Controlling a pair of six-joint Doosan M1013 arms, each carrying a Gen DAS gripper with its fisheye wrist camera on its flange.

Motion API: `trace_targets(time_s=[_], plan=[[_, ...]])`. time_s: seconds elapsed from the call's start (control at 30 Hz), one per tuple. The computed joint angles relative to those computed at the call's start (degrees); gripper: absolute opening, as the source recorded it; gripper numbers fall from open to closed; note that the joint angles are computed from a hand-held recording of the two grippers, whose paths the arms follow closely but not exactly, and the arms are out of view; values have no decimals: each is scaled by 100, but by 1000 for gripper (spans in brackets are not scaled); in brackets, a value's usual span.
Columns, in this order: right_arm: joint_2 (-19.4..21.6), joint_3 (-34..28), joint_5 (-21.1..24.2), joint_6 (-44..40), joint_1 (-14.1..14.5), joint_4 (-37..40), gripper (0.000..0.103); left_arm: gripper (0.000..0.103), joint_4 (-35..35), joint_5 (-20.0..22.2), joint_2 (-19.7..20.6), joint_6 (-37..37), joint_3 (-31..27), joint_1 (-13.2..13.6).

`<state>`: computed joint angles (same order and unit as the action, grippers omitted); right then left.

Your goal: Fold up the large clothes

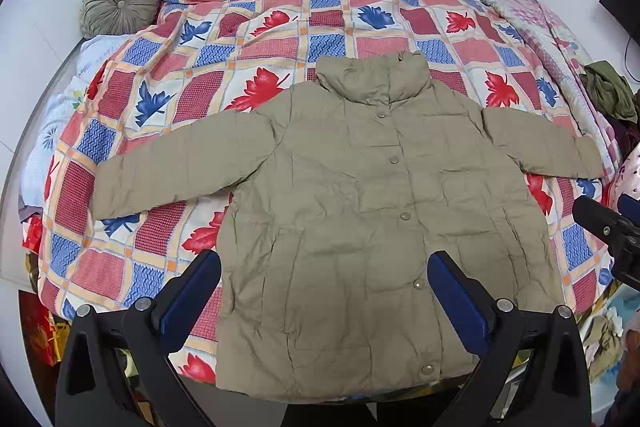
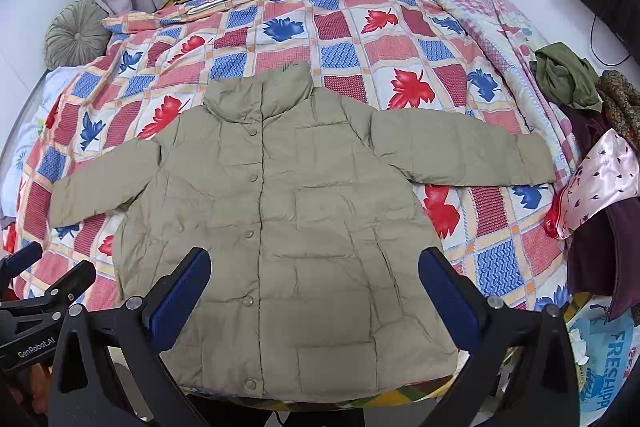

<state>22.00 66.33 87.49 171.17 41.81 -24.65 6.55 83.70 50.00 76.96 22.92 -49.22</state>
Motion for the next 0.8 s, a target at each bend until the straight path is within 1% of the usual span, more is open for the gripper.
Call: trace_targets(time_s=[0.8], plan=[[-8, 1, -1, 0, 8, -5, 103, 103, -8, 12, 10, 10, -23, 7]])
